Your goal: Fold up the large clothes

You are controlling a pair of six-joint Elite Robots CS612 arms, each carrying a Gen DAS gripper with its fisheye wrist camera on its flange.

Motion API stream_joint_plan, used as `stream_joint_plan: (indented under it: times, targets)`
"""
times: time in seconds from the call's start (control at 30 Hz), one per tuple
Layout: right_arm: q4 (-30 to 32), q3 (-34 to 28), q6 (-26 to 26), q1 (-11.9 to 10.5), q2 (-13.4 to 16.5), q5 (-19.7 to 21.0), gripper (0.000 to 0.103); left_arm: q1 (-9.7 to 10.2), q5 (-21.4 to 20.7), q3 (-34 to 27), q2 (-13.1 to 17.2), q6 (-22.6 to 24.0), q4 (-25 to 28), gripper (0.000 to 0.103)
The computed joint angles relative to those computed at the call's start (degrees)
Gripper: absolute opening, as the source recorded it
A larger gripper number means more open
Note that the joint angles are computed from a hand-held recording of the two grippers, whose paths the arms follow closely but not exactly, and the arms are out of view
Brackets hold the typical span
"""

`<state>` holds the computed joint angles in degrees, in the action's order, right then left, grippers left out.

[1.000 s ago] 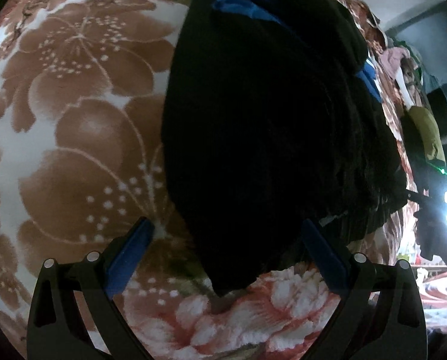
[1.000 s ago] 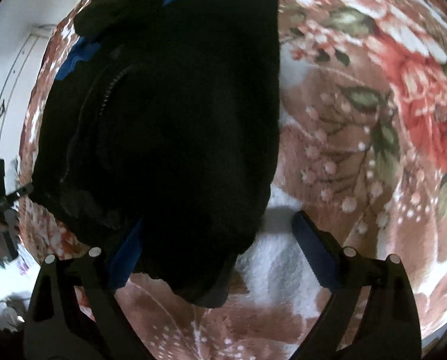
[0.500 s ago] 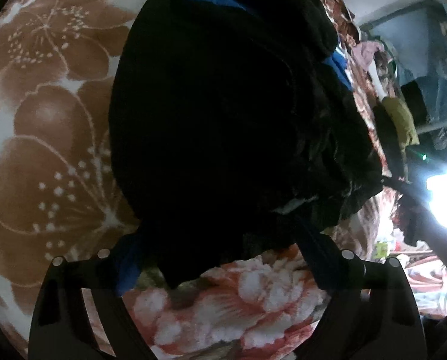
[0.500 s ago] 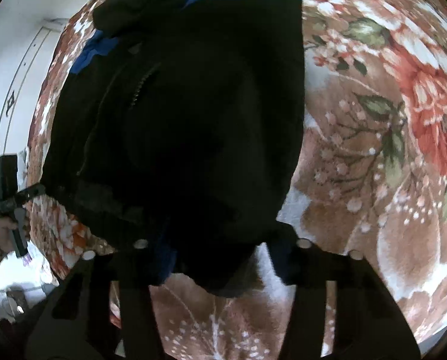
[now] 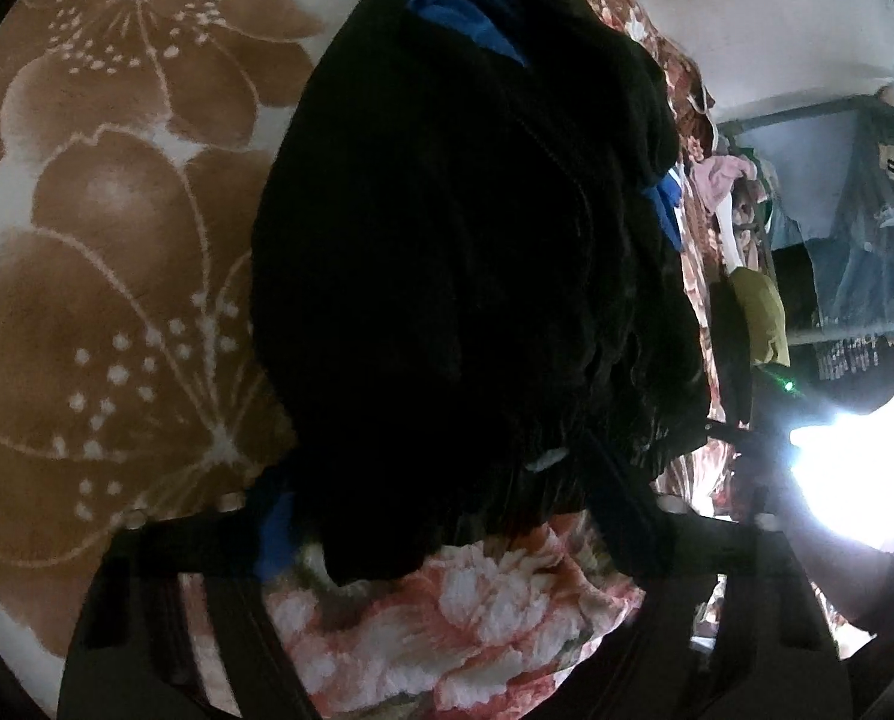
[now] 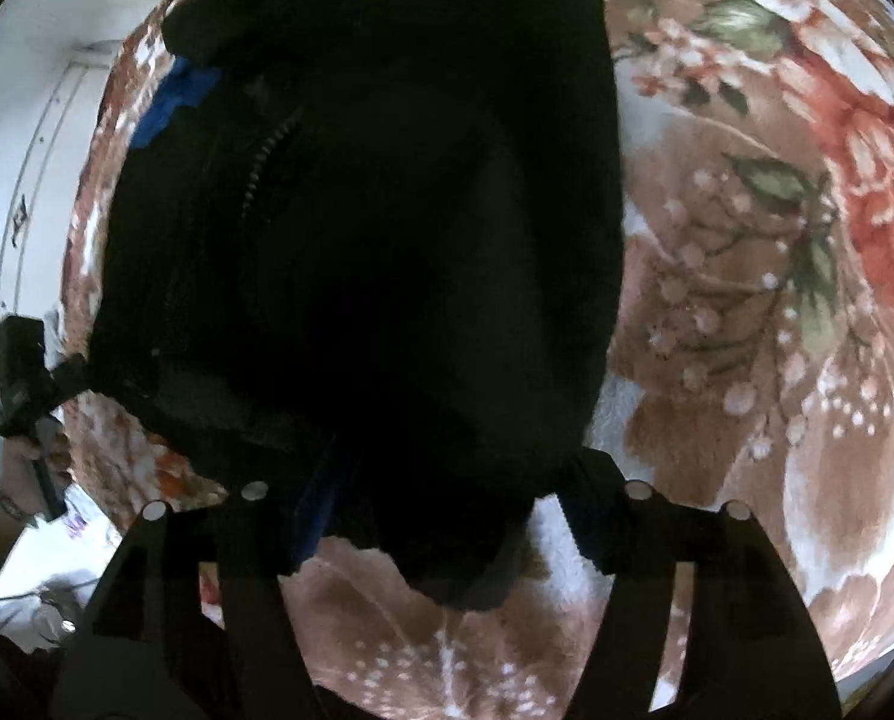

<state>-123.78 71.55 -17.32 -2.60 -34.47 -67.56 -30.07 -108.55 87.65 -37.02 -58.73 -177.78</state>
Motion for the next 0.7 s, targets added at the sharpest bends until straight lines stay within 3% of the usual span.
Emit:
stream_joint_plan:
  times: [0.03,0.13,0.23,0.3,0.43,0.53,0.7]
  targets:
    - [-0.35,0.00,0.14,0.04,0.04,-0.02,0.061,0.06,-0.10,-0.04,0.06,-0.38,-0.05,0.054]
    - [-1.06,0.51,0.79,-0.24,-0.27,0.29,0.047,0.33,-1.03,0.09,-0.01,-0.45,-0.23,0.041]
    - [0.40,0.46,1.26,-1.00,-0.61,3.19,0.024,0.37,-1.97,-0.08,-0.06,0.34,-0.31,0.028]
    - [0.51,0.44,-0.31,-0.69,-0.91,3.69,0.019,0.45,-2.49,-0.41,0.05,1.17,-0.53,0.018]
    - [0.76,0.06,-2.19,-0.04,-1.19,3.82,0.017,0.55,-3.19,-1.64,0.49,1.59,-1.91,0.015]
    - [0.47,-0.19,-1.43,-0.13,-1.47,7.03,0.016,0.80,-3.41,-2.50,0.92,-0.21,-5.53,0.014]
    - [-0.99,-0.57,-0.24,-0.54,-2.23,11.65,0.015,1.03,-2.65,-5.19,0.61,2.32,-5.59,0.014]
